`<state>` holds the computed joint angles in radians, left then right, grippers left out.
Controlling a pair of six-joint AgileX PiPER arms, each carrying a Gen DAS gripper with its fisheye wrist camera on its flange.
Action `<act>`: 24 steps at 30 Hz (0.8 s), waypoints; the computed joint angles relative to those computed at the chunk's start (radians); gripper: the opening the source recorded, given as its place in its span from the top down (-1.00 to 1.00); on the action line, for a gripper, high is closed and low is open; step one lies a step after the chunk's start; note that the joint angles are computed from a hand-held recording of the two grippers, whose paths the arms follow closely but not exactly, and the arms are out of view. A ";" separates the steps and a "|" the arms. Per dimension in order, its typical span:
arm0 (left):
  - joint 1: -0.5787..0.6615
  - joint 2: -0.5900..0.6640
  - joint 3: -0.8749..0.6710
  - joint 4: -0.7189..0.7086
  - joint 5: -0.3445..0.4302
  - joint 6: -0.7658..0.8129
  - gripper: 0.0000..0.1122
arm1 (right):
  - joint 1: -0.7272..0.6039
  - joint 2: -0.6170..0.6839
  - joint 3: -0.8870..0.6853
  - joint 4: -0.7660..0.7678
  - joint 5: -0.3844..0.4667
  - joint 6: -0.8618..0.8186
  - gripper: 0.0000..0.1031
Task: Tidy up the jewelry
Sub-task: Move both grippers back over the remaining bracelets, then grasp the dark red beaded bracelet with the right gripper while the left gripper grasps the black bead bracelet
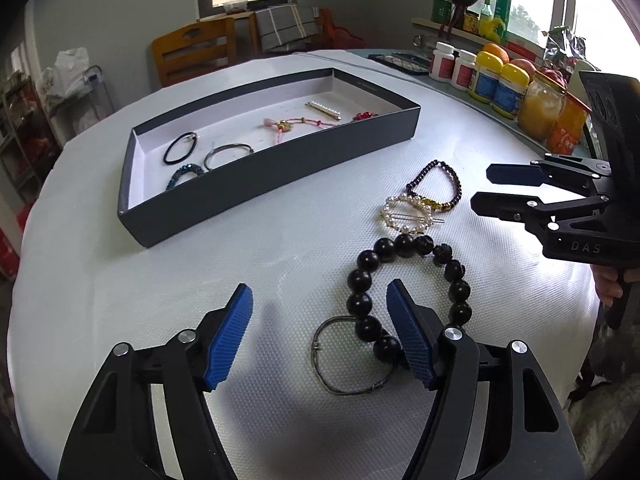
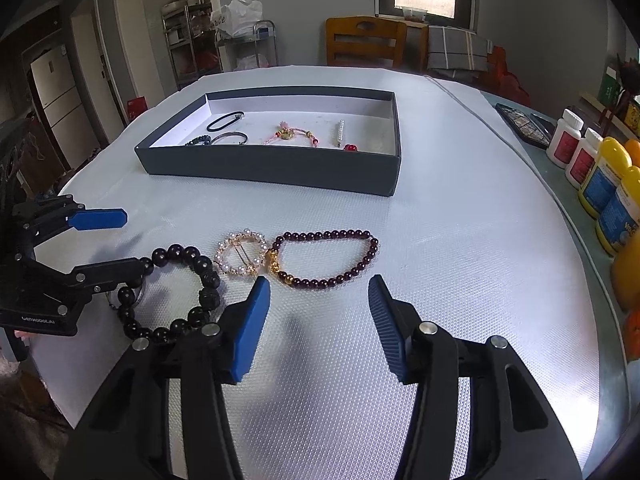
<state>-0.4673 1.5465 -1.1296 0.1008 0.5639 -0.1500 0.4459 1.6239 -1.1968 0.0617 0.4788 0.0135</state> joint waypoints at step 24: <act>-0.046 0.060 -0.021 0.061 -0.024 -0.017 0.60 | -0.015 0.190 -0.209 -0.151 0.083 0.135 0.68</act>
<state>-0.5135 1.6060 -1.1510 0.1623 0.5397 -0.1666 0.4311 1.8137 -1.4059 -0.0888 0.5623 0.1482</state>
